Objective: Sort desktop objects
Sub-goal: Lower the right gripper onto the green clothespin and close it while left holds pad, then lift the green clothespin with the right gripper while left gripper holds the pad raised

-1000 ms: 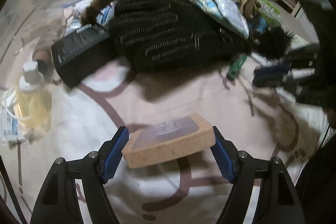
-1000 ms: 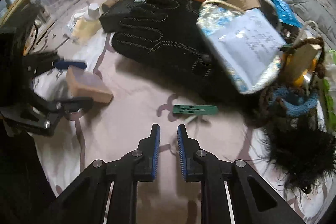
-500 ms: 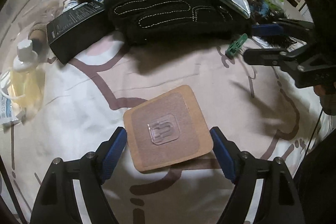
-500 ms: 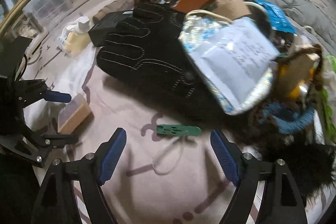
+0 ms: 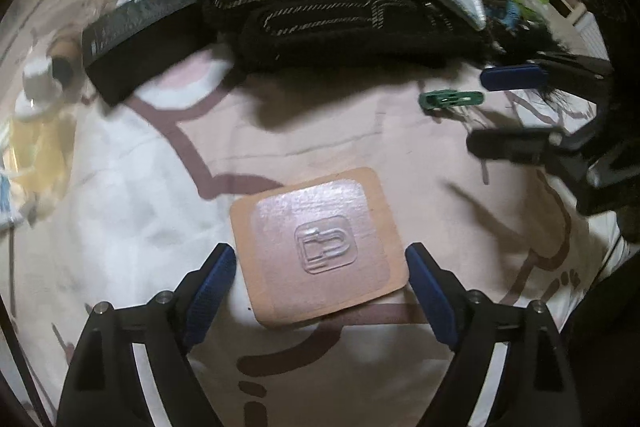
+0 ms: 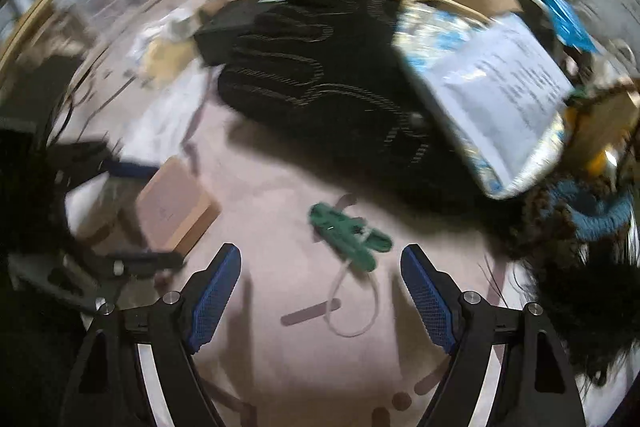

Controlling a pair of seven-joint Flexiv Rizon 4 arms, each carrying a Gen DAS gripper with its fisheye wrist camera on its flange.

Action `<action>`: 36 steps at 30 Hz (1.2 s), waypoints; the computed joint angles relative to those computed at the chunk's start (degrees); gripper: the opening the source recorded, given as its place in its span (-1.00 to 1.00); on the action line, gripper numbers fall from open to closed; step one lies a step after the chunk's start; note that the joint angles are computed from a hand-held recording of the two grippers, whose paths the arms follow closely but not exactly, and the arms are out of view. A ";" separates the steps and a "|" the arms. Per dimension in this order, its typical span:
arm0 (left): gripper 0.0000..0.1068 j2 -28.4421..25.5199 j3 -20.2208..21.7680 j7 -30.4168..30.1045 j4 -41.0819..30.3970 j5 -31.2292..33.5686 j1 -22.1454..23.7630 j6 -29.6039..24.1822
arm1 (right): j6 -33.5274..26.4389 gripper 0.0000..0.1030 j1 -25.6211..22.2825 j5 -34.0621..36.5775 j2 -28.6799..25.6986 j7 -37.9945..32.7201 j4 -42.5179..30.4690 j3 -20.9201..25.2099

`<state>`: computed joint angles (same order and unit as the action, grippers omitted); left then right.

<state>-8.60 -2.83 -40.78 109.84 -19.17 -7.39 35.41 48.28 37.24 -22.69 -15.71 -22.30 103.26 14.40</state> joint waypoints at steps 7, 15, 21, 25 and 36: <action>0.64 0.22 0.05 -3.92 1.06 2.30 -0.93 3.16 | -1.59 0.59 -0.29 3.54 -1.90 4.55 -2.17 -0.29; 0.68 0.80 -0.02 -5.77 3.42 3.83 -1.55 8.74 | -4.27 0.38 1.32 1.02 -3.40 13.41 -3.33 -1.89; 0.68 0.79 -0.11 -5.73 3.77 3.22 -1.32 9.16 | -2.93 0.08 1.04 -0.65 -3.64 15.18 -2.76 -2.07; 0.59 1.16 -0.21 -3.76 4.31 2.03 -1.07 9.26 | -4.43 0.07 1.27 -1.99 -4.03 13.06 -3.47 -1.91; 0.52 1.34 0.27 -1.58 3.37 0.68 -0.17 8.57 | -3.74 0.07 1.34 -4.60 -0.43 13.72 -0.41 -1.49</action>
<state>-7.26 -2.56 -42.37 113.21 -18.49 -7.56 43.98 44.53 38.57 -27.30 -16.14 -8.59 102.85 12.91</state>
